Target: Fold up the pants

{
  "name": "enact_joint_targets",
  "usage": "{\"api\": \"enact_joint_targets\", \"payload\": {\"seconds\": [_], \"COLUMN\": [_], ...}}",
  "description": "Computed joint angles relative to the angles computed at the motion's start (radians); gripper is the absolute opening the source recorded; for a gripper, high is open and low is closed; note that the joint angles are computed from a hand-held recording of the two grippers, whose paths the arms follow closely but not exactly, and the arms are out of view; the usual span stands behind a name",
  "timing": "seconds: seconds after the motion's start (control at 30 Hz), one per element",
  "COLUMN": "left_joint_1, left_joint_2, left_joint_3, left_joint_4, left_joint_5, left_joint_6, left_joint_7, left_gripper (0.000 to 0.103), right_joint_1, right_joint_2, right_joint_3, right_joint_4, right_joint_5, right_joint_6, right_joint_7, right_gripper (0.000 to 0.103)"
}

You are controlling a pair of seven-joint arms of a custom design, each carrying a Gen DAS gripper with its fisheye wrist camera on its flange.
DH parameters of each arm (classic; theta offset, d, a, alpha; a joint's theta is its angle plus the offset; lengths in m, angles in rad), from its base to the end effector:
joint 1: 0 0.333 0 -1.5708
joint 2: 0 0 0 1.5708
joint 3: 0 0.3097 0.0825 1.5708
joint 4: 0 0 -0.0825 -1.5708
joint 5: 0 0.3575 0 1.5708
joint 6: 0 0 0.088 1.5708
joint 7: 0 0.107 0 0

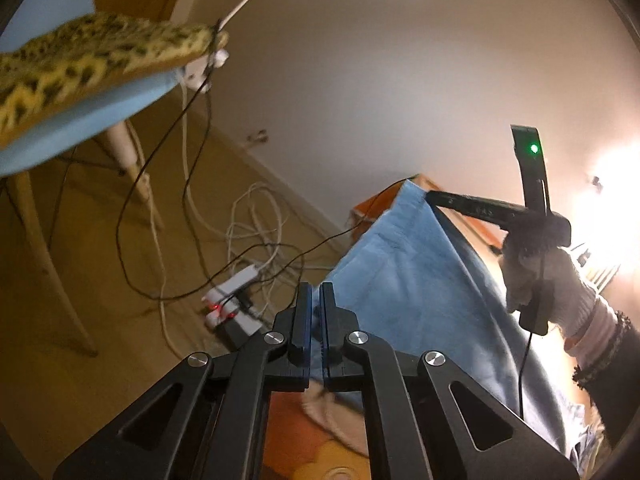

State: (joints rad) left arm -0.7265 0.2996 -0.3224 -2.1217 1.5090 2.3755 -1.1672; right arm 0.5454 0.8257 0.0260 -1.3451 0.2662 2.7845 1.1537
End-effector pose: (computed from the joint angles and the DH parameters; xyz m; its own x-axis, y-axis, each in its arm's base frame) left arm 0.2914 -0.4774 0.2933 0.2881 -0.8482 0.4444 -0.5589 -0.5258 -0.6412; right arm 0.6470 0.3949 0.3104 0.6831 -0.7303 0.0050 -0.5862 -0.5523 -0.5928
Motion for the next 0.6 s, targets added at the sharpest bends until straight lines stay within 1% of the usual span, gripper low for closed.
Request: {"api": "enact_joint_targets", "payload": {"seconds": [0.03, 0.07, 0.1, 0.13, 0.2, 0.23, 0.27, 0.37, 0.4, 0.43, 0.5, 0.57, 0.6], "left_joint_1": [0.007, 0.012, 0.013, 0.013, 0.023, 0.028, 0.031, 0.039, 0.042, 0.046, 0.052, 0.062, 0.06], "left_joint_2": [0.004, 0.007, 0.012, 0.017, 0.022, 0.021, 0.022, 0.031, 0.036, 0.043, 0.058, 0.079, 0.086], "left_joint_3": [0.005, 0.007, 0.009, 0.011, 0.016, 0.018, 0.02, 0.02, 0.02, 0.019, 0.021, 0.033, 0.037], "left_joint_4": [-0.006, -0.008, -0.007, -0.004, 0.0, 0.001, 0.004, 0.021, 0.027, 0.035, 0.047, 0.055, 0.059], "left_joint_5": [0.023, 0.042, 0.049, 0.063, 0.094, 0.112, 0.136, 0.168, 0.176, 0.16, 0.11, 0.111, 0.118], "left_joint_6": [0.027, 0.046, 0.049, 0.052, 0.08, 0.095, 0.107, 0.131, 0.141, 0.15, 0.163, 0.201, 0.207], "left_joint_7": [-0.023, -0.043, -0.053, -0.066, -0.109, -0.133, -0.159, -0.19, -0.197, -0.176, -0.14, -0.169, -0.189], "left_gripper": [0.002, 0.002, 0.002, 0.003, 0.005, 0.009, 0.01, 0.011, 0.013, 0.02, 0.029, 0.029, 0.029], "right_joint_1": [0.014, 0.018, 0.017, 0.011, -0.008, -0.011, -0.014, -0.018, -0.022, -0.023, -0.029, -0.036, -0.036], "right_joint_2": [0.014, 0.021, 0.029, 0.034, 0.036, 0.035, 0.033, 0.019, 0.014, 0.011, 0.005, 0.004, 0.003], "right_joint_3": [-0.019, -0.025, -0.029, -0.023, -0.002, 0.0, 0.003, 0.008, 0.013, 0.015, 0.021, 0.032, 0.032], "right_joint_4": [0.008, 0.011, 0.015, 0.013, 0.017, 0.016, 0.012, -0.006, -0.012, -0.016, -0.025, -0.028, -0.031], "right_joint_5": [-0.015, -0.021, -0.024, -0.017, -0.004, -0.001, 0.0, 0.009, 0.014, 0.018, 0.027, 0.041, 0.044], "right_joint_6": [-0.003, -0.007, -0.011, 0.008, 0.003, 0.002, 0.002, 0.008, 0.009, 0.01, 0.014, 0.019, 0.02], "right_joint_7": [0.01, 0.015, 0.021, 0.022, 0.008, 0.003, -0.003, -0.016, -0.02, -0.024, -0.032, -0.041, -0.045], "right_gripper": [0.0, 0.0, 0.0, 0.0, 0.0, 0.0, 0.0, 0.0, 0.0, 0.0, 0.0, 0.0, 0.0]}}
